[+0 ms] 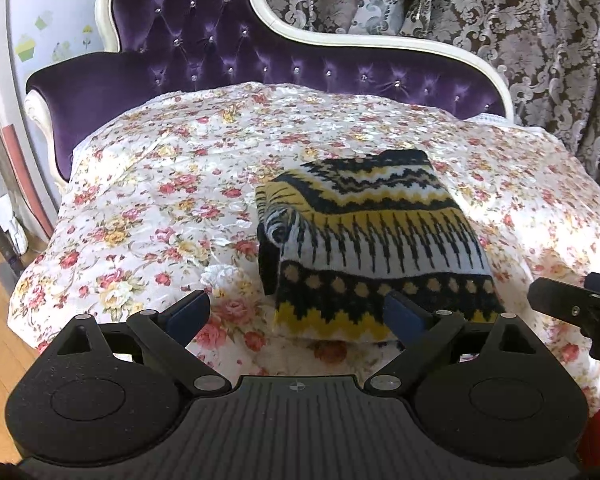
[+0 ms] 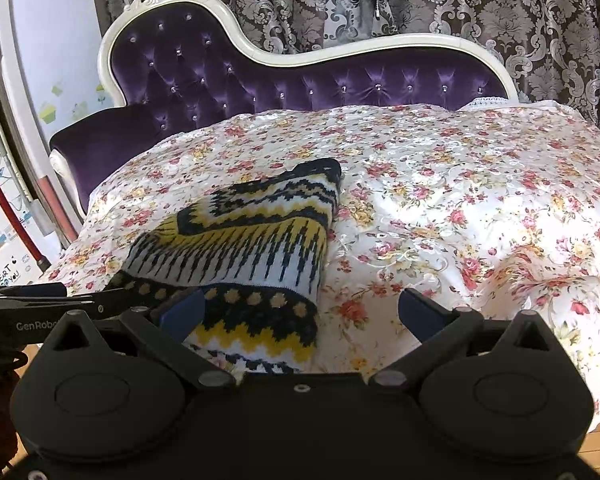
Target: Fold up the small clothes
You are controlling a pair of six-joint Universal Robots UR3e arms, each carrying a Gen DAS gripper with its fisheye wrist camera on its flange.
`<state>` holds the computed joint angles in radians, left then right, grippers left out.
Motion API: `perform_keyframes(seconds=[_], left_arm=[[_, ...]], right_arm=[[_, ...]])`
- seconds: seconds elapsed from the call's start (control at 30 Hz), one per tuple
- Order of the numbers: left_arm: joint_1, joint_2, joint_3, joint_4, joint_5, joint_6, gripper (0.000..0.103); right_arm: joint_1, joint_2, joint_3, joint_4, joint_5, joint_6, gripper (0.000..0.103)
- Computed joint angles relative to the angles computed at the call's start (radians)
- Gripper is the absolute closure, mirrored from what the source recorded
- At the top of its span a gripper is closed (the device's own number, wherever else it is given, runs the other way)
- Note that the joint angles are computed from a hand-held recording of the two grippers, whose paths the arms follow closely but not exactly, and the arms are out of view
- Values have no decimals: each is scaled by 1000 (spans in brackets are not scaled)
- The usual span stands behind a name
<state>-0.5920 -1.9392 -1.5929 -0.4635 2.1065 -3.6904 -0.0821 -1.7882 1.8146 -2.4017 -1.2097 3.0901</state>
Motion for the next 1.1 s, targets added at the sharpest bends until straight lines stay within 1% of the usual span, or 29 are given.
perform_keyframes(seconds=[0.3,0.7,1.1], left_arm=[[1,11,-8,-36,-9,-22,9],[4,7,6,-68,-8,-24,9],[13,6,4,-65,-24,-19,9]], right_arm=[[-2,8,-15,45,-3,-1,0],[9,26,-37,57,-4,-9,0],[12,42,-49,64,0,-15,0]])
